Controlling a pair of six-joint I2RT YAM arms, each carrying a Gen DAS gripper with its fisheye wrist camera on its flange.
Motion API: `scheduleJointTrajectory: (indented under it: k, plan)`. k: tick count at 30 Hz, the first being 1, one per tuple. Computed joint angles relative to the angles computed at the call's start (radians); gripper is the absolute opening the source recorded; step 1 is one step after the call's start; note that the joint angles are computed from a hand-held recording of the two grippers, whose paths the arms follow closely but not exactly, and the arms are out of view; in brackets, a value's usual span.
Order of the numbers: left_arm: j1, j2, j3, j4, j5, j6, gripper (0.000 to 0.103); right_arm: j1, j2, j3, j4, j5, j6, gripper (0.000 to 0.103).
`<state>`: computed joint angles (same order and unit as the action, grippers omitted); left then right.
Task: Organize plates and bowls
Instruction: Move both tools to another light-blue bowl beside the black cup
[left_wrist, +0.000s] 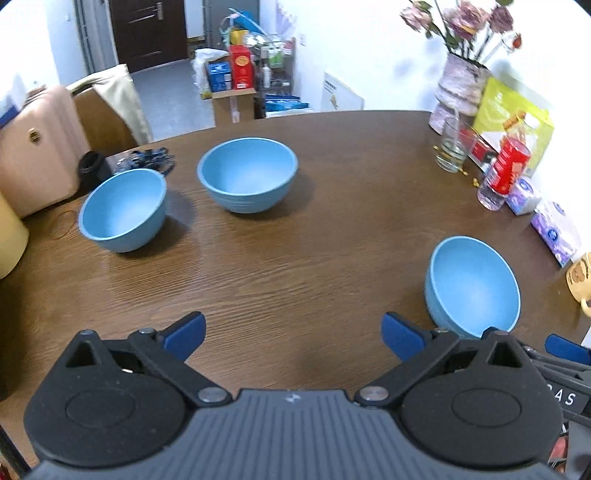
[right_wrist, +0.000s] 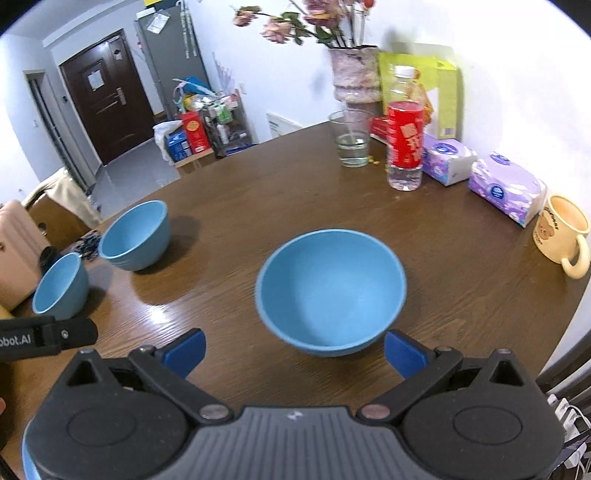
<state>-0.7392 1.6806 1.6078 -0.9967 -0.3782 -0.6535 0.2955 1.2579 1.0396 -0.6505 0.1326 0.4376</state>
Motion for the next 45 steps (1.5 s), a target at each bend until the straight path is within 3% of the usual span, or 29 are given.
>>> scheduleJointTrajectory:
  k: [11,22,28,34,45]
  plan:
    - [0.046,-0.066,-0.018,-0.077,-0.043,-0.072,0.103,0.069,0.083,0.086,0.007,-0.055,-0.026,0.103]
    - [0.044,-0.091,0.015,-0.186,-0.1,-0.205,0.103,0.08,0.174,0.208,-0.045,-0.139,-0.164,0.103]
    - [0.08,-0.137,-0.01,-0.198,-0.102,-0.215,0.103,0.121,0.205,0.258,-0.062,-0.138,-0.185,0.103]
    - [0.181,-0.186,-0.047,-0.162,-0.054,-0.137,0.103,0.177,0.273,0.351,-0.082,-0.098,-0.144,0.103]
    - [0.503,-0.186,-0.037,-0.076,0.114,0.142,0.103,0.312,0.532,0.679,-0.185,-0.001,-0.041,0.103]
